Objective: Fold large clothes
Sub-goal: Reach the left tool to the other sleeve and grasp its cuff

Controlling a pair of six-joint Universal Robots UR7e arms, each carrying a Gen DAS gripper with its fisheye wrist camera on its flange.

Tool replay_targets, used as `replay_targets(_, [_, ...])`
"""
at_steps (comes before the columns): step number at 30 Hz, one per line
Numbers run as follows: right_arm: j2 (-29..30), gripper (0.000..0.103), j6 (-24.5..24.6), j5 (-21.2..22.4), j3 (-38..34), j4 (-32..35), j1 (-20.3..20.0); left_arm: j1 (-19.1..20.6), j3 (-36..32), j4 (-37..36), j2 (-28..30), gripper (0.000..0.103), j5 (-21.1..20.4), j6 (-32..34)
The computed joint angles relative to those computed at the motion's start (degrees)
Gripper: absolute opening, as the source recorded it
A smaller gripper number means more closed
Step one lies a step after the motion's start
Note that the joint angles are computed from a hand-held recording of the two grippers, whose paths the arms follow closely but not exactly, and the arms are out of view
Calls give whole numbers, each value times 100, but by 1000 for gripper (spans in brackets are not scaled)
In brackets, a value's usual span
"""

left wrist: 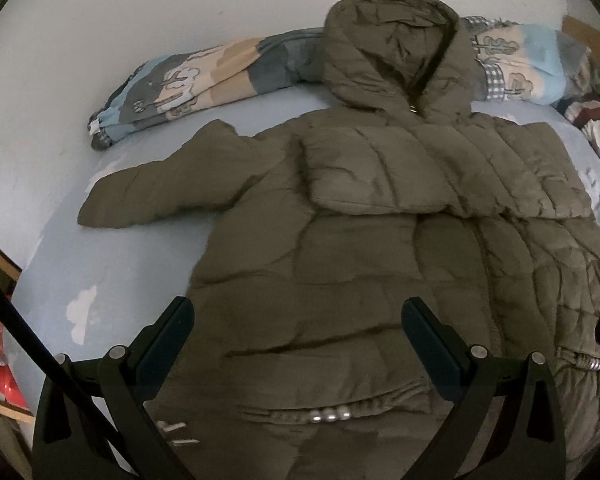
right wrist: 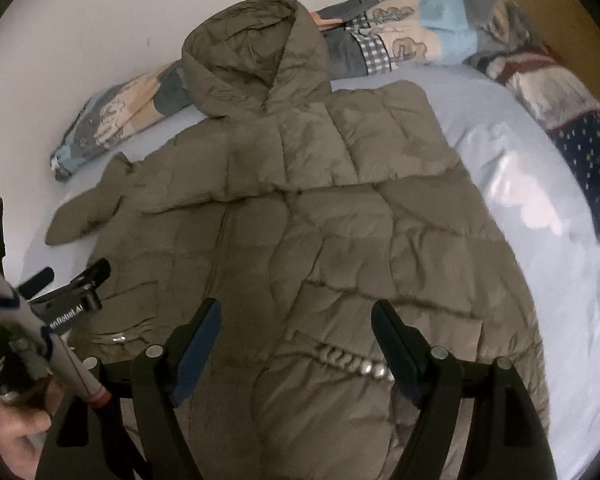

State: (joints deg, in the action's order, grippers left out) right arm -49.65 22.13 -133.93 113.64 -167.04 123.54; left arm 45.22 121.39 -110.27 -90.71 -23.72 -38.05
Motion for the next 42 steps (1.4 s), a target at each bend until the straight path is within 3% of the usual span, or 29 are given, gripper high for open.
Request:
replay_targets(7, [13,81,-449,-350,23,-139,123,-35,48,74,171,103,-17,-40])
replay_targets(18, [54,81,-346,-268,-23,-114,65,80,-14,180,-177,103,136,-179])
replay_targets(23, [140,81,-288,-239,-105,-92,4,198,-133,225,-407,103,391,-61])
replay_targets(27, [203,81,-251,-266,-180,-114,-76,630,-433,-31,-554,103,208,177])
replay_targets(30, [225,81,-205,-204,-206,-118,-132,1024,-713,-84,-537,103,289,277])
replay_targets(34, [247,81,-269,-187,-213,-106,-141,1582,-995,-689,-541,103,198,618])
replay_targets(38, [273,81,-353,-190,-212,-79,-175,2177,-1213,-1541,-471,103,-42,1291])
replay_targets(42, [244,81,-226,-176,-182,-8,-261,2655,-1583,-1892,-342,103,-502,1673])
